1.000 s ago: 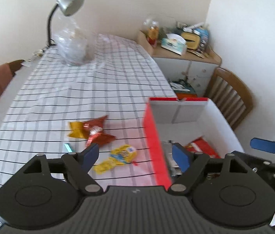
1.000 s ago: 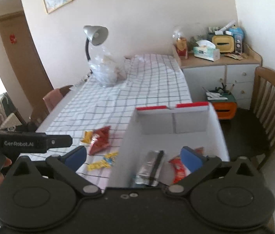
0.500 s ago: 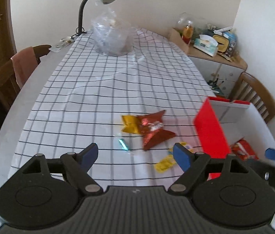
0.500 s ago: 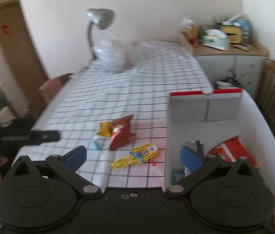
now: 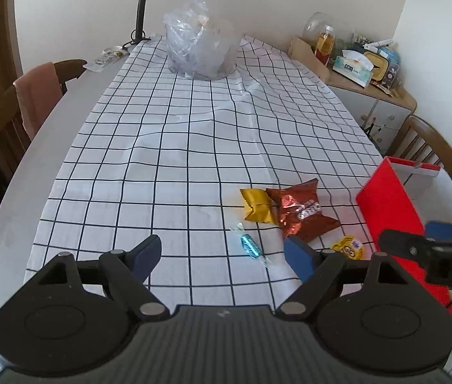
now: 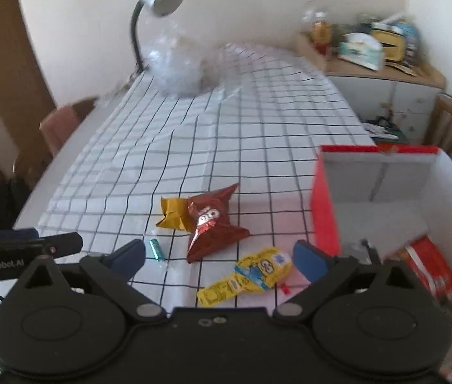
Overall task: Organize snacks
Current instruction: 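Move both tools back over the remaining snacks on the table, then grasp the red Oreo bag with the right tool while the left tool grasps the blue candy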
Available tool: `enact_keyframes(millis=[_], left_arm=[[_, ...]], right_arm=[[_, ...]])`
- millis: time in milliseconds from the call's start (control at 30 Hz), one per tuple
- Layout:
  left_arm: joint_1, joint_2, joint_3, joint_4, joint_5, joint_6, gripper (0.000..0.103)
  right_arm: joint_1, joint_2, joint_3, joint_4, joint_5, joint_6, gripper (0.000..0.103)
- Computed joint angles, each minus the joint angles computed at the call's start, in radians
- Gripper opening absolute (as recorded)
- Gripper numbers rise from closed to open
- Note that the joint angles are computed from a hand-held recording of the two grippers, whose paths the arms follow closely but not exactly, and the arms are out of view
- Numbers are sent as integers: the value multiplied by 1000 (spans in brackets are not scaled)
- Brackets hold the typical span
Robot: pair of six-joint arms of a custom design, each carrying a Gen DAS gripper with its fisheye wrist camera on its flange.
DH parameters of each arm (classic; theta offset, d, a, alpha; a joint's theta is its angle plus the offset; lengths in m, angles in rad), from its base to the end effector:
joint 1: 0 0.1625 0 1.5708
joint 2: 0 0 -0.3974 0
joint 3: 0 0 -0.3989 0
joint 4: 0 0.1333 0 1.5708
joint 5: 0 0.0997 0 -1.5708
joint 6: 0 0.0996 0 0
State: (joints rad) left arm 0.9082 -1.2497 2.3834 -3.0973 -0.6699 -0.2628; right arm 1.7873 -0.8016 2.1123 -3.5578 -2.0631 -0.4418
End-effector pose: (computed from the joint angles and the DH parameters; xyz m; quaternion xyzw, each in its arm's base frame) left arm -0.0856 -0.4533 0.1592 0.0921 0.8822 -0.3478 0.3037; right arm 0.1941 -0.4812 0.0565 0.2192 -0.8919 0.2939 0.2646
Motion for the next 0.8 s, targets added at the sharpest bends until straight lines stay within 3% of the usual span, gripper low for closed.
enact_keyframes(millis=[200,400,533,800], left_arm=[[76,83,-75,-40,-34,39,84],[159,150,-189,62,-95,-13,83],[196,184,-255,141,-122,-61,79],[216,203,-296,208,-117,-104,69]], right_arm=[[-20,69,-150,175,-15,-20,97],[-38,141,-260,284,-38,-86,92],[-43,184,-307,306,-67,-146,88],[-59,254,-395,371,-77,-166,81]])
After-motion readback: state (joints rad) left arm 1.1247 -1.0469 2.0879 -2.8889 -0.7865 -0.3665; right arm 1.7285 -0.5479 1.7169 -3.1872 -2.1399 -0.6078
